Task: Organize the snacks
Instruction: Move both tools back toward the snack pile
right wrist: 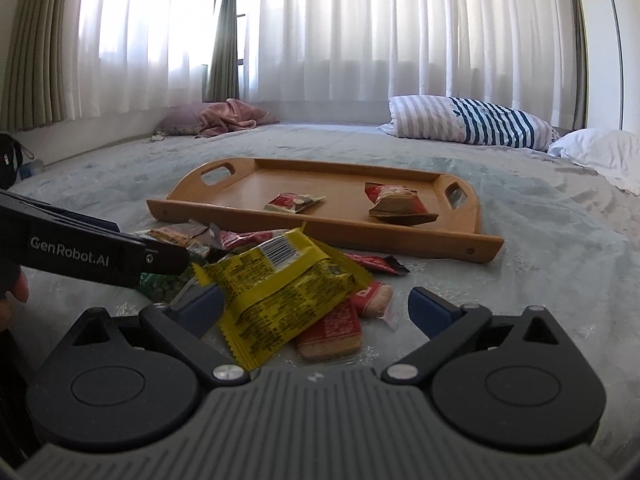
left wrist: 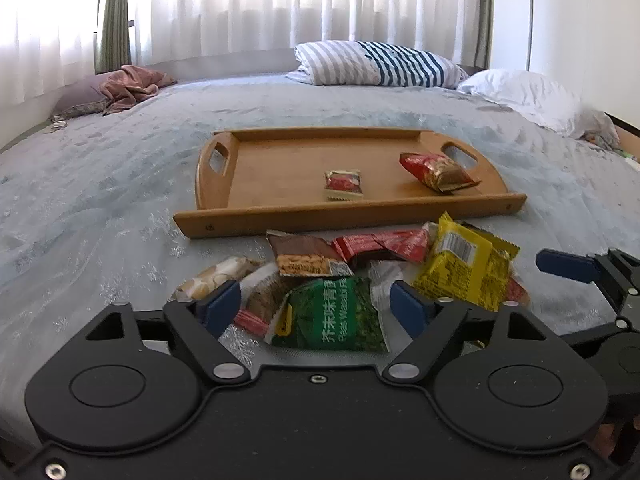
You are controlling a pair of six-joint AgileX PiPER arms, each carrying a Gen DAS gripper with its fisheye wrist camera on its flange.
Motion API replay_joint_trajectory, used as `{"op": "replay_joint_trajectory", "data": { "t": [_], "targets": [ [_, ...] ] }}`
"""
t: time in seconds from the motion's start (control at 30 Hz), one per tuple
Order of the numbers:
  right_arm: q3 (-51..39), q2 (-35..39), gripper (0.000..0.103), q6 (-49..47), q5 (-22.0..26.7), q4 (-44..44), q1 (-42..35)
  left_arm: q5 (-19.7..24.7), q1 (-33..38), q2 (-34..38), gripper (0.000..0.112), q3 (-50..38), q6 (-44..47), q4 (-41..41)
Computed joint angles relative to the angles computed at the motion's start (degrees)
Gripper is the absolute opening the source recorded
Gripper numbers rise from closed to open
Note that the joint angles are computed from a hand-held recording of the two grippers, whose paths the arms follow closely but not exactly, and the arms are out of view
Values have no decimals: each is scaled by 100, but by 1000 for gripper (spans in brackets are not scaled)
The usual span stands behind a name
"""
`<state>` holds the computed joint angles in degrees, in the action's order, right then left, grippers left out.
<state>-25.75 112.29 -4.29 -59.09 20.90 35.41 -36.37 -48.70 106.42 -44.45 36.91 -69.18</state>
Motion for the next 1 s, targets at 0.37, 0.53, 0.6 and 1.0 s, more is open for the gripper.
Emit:
{"op": "replay_joint_trajectory", "data": {
  "t": [0.37,0.53,0.6,1.0],
  "targets": [
    [-180,38,103,-300,228,358,136,119,-64,12,59,-41,119,-221],
    [-196,29,103,-376,239,355,142,165,-134,-150,59,100,49,-175],
    [-217,41,103,-446,227,348,148,129,-168,-132,59,84,170,-241],
    [-489,175,103,-987,335,506,331,83,-99,65,59,-27,39,-287]
  ]
}}
